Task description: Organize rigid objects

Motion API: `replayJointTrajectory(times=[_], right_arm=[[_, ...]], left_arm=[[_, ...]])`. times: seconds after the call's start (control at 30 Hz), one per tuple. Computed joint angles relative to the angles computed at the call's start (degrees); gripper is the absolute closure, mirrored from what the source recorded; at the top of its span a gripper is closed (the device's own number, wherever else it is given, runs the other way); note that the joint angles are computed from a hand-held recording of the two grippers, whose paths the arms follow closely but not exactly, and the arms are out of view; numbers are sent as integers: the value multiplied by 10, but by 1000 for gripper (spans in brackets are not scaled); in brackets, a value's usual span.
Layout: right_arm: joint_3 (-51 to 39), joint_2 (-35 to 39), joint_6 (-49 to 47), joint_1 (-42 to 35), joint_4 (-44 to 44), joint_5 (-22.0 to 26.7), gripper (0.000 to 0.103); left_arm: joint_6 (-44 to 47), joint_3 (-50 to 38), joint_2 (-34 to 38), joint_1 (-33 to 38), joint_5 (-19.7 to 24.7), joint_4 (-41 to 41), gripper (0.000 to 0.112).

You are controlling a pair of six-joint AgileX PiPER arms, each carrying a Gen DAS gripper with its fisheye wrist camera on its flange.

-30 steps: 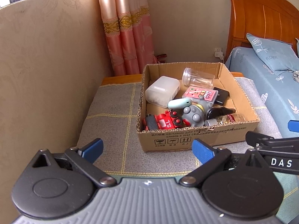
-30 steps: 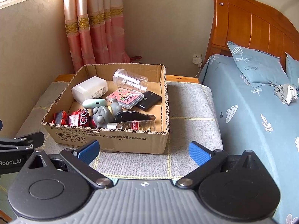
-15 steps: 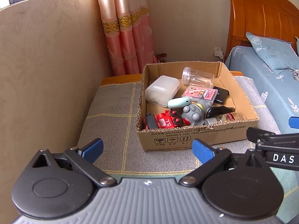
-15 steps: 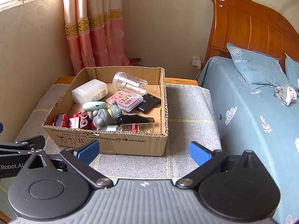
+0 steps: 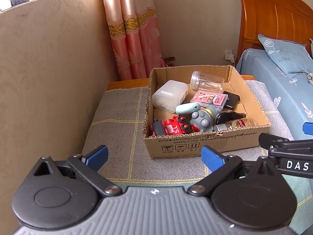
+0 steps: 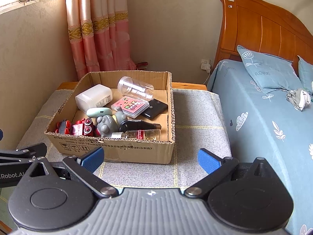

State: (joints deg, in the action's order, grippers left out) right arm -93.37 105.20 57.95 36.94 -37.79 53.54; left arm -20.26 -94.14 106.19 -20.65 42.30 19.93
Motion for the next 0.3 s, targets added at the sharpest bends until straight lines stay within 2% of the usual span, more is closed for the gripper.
replayJointTrajectory(times=[0.3], right_arm=[[4, -6, 3, 3, -2, 0, 0]], left_arm=[[-4, 6, -7, 0, 0, 1, 11]])
